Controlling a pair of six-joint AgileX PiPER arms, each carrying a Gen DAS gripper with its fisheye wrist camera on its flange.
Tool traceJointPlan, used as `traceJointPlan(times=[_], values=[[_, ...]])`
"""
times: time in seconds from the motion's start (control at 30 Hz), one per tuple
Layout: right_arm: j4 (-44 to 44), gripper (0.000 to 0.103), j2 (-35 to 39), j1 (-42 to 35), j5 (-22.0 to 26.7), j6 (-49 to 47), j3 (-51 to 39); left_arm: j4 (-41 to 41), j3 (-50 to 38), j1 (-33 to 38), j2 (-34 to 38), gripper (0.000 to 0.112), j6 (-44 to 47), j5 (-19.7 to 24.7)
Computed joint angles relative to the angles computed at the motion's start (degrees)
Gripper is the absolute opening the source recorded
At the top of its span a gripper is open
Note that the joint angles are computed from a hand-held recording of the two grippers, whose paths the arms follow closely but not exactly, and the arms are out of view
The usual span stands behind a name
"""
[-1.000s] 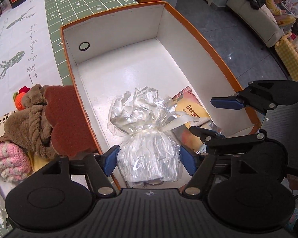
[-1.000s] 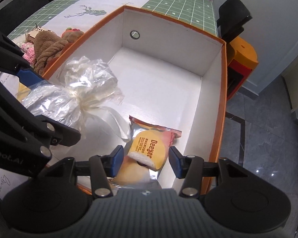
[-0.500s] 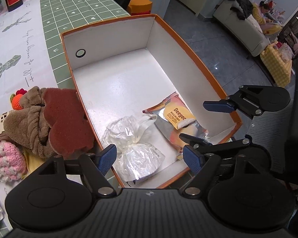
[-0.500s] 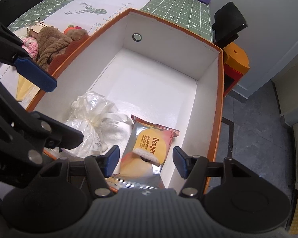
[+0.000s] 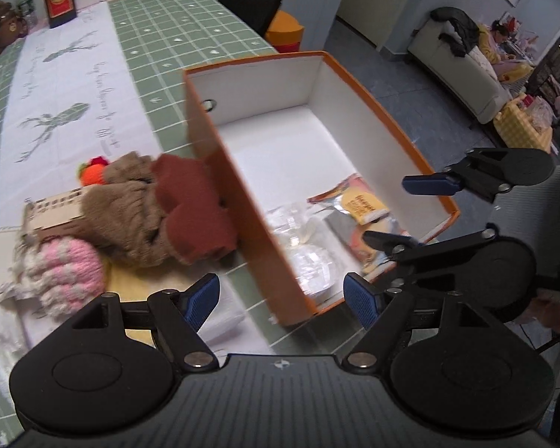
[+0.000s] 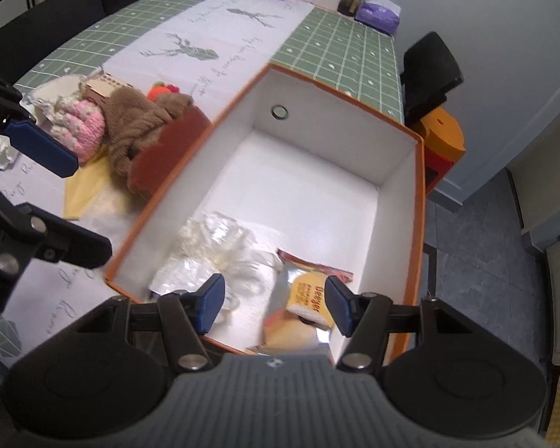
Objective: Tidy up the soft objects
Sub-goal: 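Open both grippers to release the items into the box and withdraw, then grasp the white diaper with the left gripper while the right gripper grasps the beige mitt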
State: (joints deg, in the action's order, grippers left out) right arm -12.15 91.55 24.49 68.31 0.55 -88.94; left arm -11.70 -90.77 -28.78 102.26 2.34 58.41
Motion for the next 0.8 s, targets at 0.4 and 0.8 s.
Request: traceJointPlan(times=[0.4,0.8], values=[[5.1,0.059,3.9,9.4,-4.3,5.0,-5.6,0.2,13.9,14.1,-12.0,0.087,8.0,-4.9],[9.2,0.059,8.7,17.0,-21.7,13.3,2.1,2.7,38.5,25.2,-21.3,0.086,6.8,-32.5]])
